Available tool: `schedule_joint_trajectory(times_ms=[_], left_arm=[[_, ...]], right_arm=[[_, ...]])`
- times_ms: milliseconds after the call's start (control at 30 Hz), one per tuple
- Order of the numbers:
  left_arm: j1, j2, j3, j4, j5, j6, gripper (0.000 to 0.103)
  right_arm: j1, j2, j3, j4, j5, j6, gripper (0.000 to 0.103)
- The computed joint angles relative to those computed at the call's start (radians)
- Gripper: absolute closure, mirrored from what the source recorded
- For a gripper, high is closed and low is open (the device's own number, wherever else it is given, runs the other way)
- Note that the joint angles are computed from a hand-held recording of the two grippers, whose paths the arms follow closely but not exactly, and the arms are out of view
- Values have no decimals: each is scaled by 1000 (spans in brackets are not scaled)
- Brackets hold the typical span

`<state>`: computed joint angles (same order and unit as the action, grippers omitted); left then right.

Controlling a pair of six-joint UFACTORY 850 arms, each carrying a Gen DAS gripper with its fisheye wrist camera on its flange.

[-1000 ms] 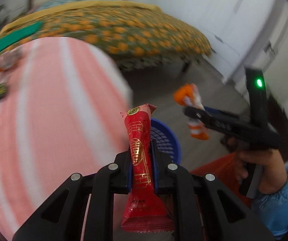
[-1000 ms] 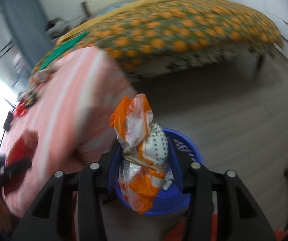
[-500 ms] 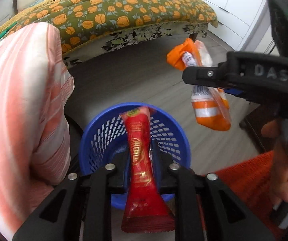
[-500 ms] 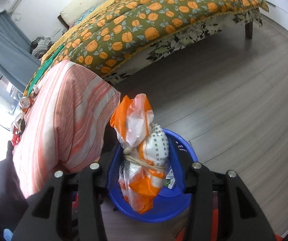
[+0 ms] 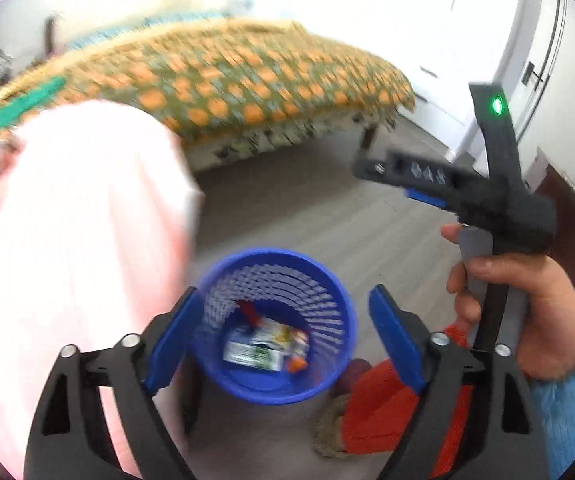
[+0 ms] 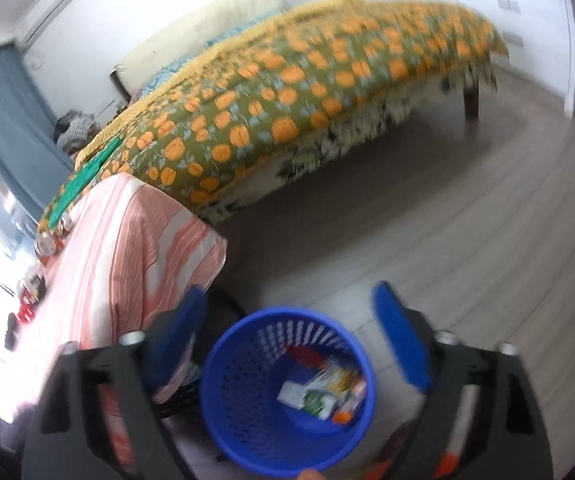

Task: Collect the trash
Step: 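Return both tools over the table near the remaining trash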

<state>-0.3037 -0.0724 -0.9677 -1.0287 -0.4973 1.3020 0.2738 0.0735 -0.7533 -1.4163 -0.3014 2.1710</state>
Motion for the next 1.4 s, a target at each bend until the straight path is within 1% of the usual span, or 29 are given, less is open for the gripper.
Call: schedule_joint_trajectory(times_ms=[33,67,100,133,167,200,267,300,333,367,433,467,500,533,633,667,700,733,800,900,1000,1033,1100,1400], left_arm=[[22,13,6,-2,6,4,14],[50,23,11,-2,8,4,13],[89,26,9,10,7,-13,13],[122,21,3,29,10,-33,13],[163,11,-5,49,23,-50,13],[186,-1,-16,62,35,-60,13],[244,-35,-43,103,60,-95,13],[283,-64,-70,136,75,-129,13],[307,-83,-89,153,84,-144,13],[332,-109,-118,204,101,-189,13],[368,-158,-174,307,122,-286,13],[387,-190,-212,373,125,-353,13],[405,-204,-231,396,123,-379,13],[426,-229,-261,409,115,-404,13],[461,-284,-328,459,103,-471,13],[464,-290,-335,483,106,-494,13],[469,-307,-353,513,107,-522,13],[475,-319,-365,505,98,-516,11],[490,-322,-371,462,82,-477,10],[480,-324,-369,518,97,-516,7],[477,-329,-374,527,94,-536,6],[474,-323,-366,533,98,-543,6],[473,-323,-367,535,99,-546,6],[470,-322,-366,538,99,-551,5]], right_arm=[[21,-4,-10,11,-23,-34,12],[59,-18,-34,46,-52,-110,12],[89,-34,-59,82,-64,-176,12],[119,-50,-87,110,-67,-233,12],[155,-74,-128,152,-63,-313,8],[189,-105,-180,216,-62,-416,5],[244,-166,-282,354,-67,-625,5],[262,-197,-331,426,-59,-730,5],[282,-245,-399,500,-36,-834,5],[291,-283,-452,591,-27,-939,5],[305,-370,-566,775,-31,-1148,5],[313,-435,-649,860,-62,-1253,5],[315,-480,-710,922,-91,-1333,5],[318,-544,-790,952,-133,-1374,5],[314,-663,-936,1044,-216,-1446,5],[314,-711,-1001,1051,-262,-1454,5],[311,-741,-1038,1052,-285,-1462,5],[312,-768,-1073,1051,-309,-1470,5],[312,-800,-1112,1037,-304,-1463,5],[310,-854,-1196,1034,-330,-1475,5],[296,-895,-1254,1056,-321,-1493,5],[287,-900,-1260,1086,-308,-1510,5],[285,-901,-1264,1092,-310,-1512,5],[289,-905,-1272,1081,-319,-1506,5]])
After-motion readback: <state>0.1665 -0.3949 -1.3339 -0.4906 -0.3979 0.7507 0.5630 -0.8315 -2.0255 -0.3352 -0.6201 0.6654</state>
